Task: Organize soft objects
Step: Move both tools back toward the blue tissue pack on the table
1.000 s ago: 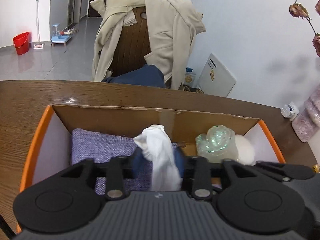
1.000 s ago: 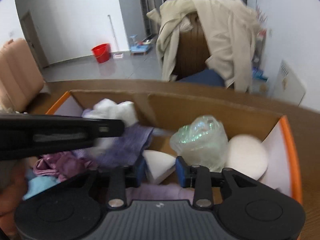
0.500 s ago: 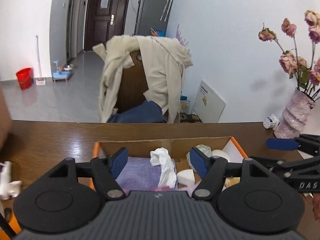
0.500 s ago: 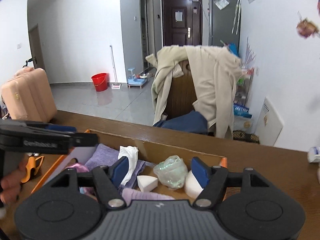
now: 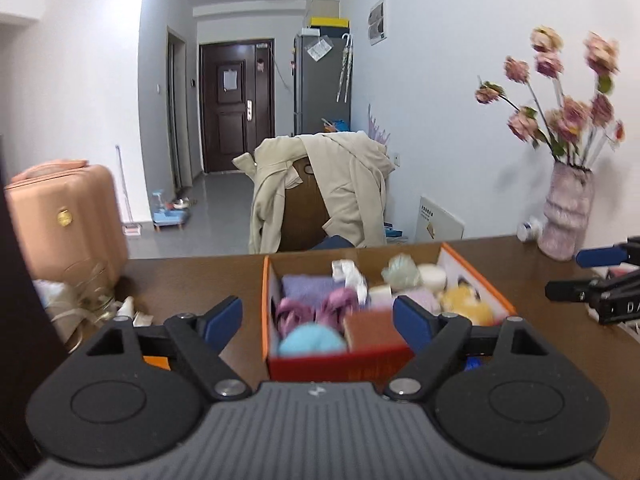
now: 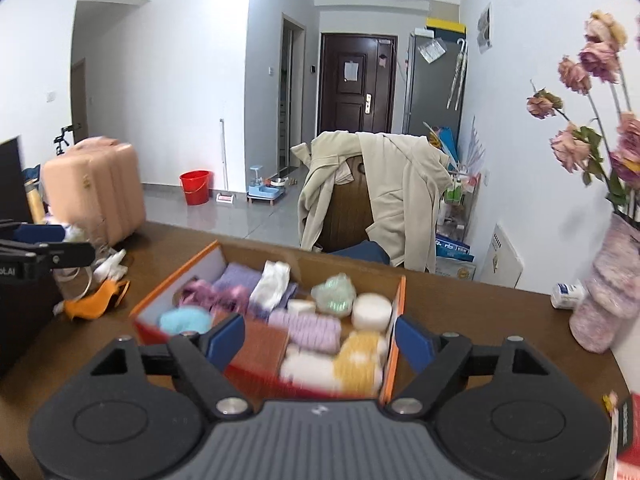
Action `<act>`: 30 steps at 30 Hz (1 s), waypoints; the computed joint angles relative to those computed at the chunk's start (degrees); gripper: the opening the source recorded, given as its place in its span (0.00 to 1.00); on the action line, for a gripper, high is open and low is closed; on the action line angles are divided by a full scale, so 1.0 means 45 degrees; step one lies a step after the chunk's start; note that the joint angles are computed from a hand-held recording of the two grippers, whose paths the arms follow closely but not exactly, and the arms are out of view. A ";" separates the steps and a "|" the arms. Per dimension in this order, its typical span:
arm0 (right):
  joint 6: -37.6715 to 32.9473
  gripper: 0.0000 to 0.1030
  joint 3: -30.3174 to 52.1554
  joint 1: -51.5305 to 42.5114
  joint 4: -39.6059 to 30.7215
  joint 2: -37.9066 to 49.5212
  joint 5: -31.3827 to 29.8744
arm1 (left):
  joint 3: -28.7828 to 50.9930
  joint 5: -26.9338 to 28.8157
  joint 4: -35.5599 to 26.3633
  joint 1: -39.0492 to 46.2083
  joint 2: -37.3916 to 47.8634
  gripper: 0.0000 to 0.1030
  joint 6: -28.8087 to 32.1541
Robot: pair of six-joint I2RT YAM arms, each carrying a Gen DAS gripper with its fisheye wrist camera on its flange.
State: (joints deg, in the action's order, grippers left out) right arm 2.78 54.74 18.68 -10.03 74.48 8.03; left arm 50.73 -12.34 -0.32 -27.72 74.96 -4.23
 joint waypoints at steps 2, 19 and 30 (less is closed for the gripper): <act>0.0201 0.80 -0.1609 0.0588 0.0383 -0.1422 0.0409 | -0.1606 -0.0496 0.0191 -0.0632 -0.1444 0.84 -0.0330; 1.1262 0.89 -0.8375 1.1637 -0.5263 -0.9337 0.9029 | -0.6941 -0.7117 -0.2150 -0.7244 -0.7515 0.97 -0.4057; 0.7186 0.88 -0.8553 0.7325 -0.0426 -0.6645 0.6092 | -0.6598 -0.3922 0.1084 -0.4187 -0.4023 0.98 -0.3027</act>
State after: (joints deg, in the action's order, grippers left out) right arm 35.11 16.25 51.64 -11.95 44.58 35.45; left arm 21.04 -29.99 4.56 -46.56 56.86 -17.85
